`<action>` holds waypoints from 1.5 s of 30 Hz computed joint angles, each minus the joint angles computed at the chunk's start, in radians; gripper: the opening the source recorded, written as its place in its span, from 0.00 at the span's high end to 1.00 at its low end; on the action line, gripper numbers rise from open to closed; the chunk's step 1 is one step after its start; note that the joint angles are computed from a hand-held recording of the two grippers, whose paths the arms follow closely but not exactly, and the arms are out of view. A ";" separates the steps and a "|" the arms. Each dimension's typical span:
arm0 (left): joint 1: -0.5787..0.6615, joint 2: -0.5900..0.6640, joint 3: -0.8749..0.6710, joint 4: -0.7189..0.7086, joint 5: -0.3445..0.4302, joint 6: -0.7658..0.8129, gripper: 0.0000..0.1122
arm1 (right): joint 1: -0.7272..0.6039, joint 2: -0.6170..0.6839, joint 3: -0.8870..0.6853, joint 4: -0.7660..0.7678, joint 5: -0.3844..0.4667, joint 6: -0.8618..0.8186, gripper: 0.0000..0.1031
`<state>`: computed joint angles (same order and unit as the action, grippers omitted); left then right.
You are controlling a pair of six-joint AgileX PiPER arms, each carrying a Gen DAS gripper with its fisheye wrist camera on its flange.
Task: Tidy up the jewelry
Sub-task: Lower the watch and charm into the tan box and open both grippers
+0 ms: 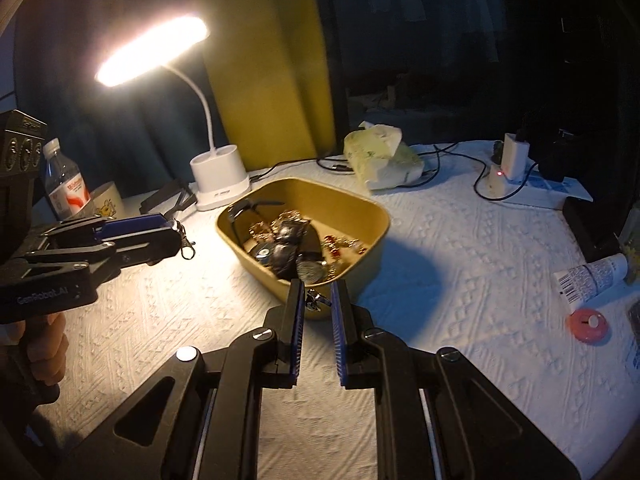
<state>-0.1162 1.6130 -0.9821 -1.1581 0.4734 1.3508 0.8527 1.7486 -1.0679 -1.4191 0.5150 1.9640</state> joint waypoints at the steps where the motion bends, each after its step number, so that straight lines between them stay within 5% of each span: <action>1: -0.013 0.009 -0.010 0.008 -0.011 -0.012 0.62 | -0.007 -0.005 0.008 -0.014 -0.006 0.012 0.88; 10: -0.066 0.112 -0.125 0.063 -0.040 -0.090 0.62 | -0.071 -0.016 0.028 -0.118 -0.048 0.079 0.88; 17: -0.079 0.214 -0.250 0.211 0.009 -0.239 0.62 | -0.101 0.007 -0.025 -0.123 -0.069 0.032 0.88; 45: 0.067 0.147 -0.174 -0.004 0.081 -0.037 0.62 | -0.151 0.172 -0.285 0.120 -0.090 -0.283 0.88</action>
